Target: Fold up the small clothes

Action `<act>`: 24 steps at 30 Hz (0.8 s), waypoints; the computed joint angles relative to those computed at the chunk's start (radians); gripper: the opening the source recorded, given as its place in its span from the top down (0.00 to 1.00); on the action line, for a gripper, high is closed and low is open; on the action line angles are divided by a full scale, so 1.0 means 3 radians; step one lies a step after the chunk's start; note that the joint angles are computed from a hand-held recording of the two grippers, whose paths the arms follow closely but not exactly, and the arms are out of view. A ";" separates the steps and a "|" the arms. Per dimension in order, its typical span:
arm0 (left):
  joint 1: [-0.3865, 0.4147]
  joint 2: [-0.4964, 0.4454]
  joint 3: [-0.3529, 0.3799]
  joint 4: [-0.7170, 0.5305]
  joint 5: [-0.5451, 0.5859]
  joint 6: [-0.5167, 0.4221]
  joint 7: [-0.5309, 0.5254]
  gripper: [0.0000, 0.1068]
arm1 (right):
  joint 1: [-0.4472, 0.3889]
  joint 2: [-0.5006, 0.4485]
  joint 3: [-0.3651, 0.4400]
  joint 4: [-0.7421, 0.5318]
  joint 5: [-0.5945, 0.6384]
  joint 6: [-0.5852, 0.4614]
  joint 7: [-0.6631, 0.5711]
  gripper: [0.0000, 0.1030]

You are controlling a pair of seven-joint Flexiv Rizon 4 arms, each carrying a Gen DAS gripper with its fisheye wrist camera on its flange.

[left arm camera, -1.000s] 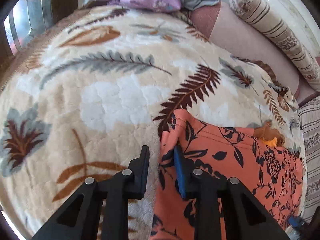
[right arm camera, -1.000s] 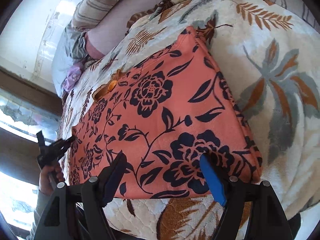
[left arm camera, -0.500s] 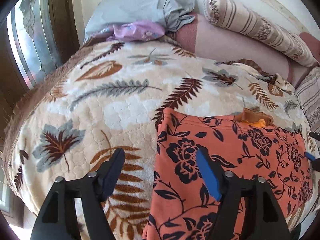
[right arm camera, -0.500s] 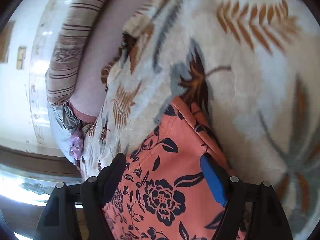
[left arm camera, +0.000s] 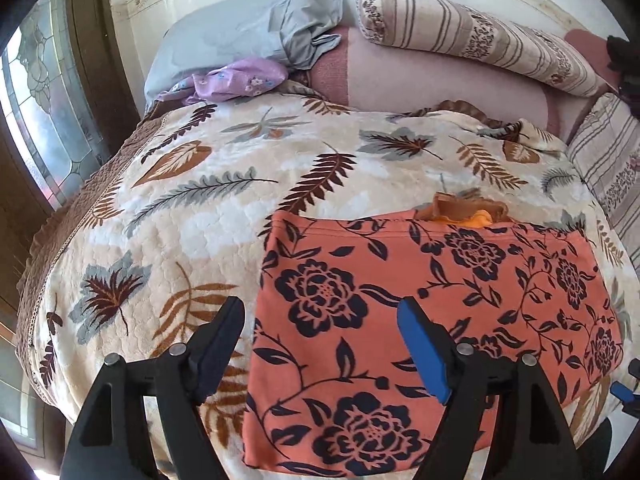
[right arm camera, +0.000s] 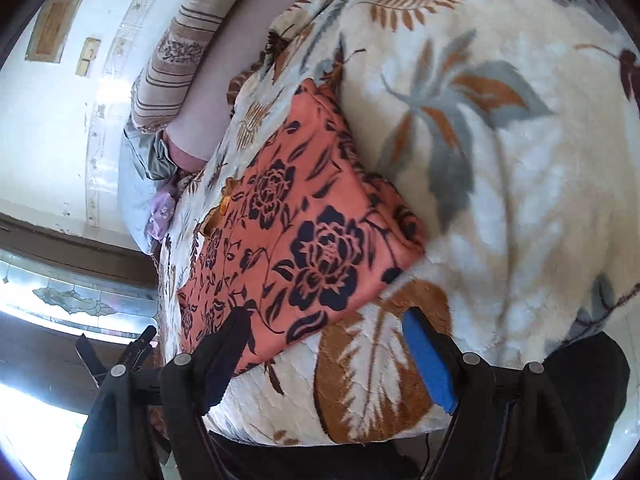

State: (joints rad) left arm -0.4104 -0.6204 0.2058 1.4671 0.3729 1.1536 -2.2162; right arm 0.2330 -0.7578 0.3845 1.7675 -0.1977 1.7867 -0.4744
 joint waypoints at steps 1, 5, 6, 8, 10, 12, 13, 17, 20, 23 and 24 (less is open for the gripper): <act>-0.0017 0.0006 -0.0002 -0.0005 0.0011 -0.0009 0.0005 0.26 | -0.0047 -0.0041 0.0044 -0.0015 0.0001 0.0044 0.0002 0.21; -0.0090 0.0040 0.0011 -0.0015 0.0072 -0.0032 -0.0055 0.26 | -0.0120 -0.0193 0.0097 -0.0107 -0.0026 0.0209 0.0097 0.21; -0.0095 0.0047 -0.0005 -0.0008 0.0072 -0.0026 -0.0063 0.26 | -0.0141 -0.0242 0.0119 -0.0155 -0.0050 0.0205 0.0136 0.21; -0.0099 0.0042 -0.0041 0.0006 0.0071 0.0021 -0.0066 0.23 | -0.0126 -0.0314 0.0121 -0.0228 -0.0047 0.0237 0.0226 0.21; -0.0103 -0.0015 -0.0085 0.0001 0.0050 0.0085 -0.0045 0.16 | -0.0069 -0.0334 0.0048 -0.0250 -0.0019 0.0321 0.0307 0.20; -0.0082 -0.0154 -0.0185 -0.0077 -0.0028 0.0018 0.0129 0.15 | 0.0018 -0.0335 -0.0062 -0.0263 0.0033 0.0404 0.0398 0.20; -0.0055 -0.0243 -0.0258 -0.0140 -0.0098 -0.0094 0.0285 0.15 | 0.0026 -0.0339 -0.0091 -0.0264 0.0029 0.0429 0.0433 0.20; -0.0169 -0.0418 -0.0223 -0.0275 -0.0180 -0.0392 0.0411 0.15 | 0.0036 -0.0373 -0.0150 -0.0308 0.0015 0.0501 0.0602 0.20; -0.0179 -0.0300 -0.0212 -0.0154 -0.0206 -0.0051 0.0296 0.15 | 0.0059 -0.0336 -0.0207 -0.0317 -0.0064 0.0509 0.0640 0.20; -0.0340 -0.0338 -0.0016 -0.0252 -0.0075 0.0054 0.0103 0.13 | 0.0188 -0.0298 -0.0376 -0.0363 -0.0083 0.0399 0.0624 0.20; -0.0285 -0.0396 -0.0107 -0.0304 -0.0130 -0.0012 0.0230 0.13 | 0.0197 -0.0314 -0.0393 -0.0395 -0.0086 0.0321 0.0636 0.20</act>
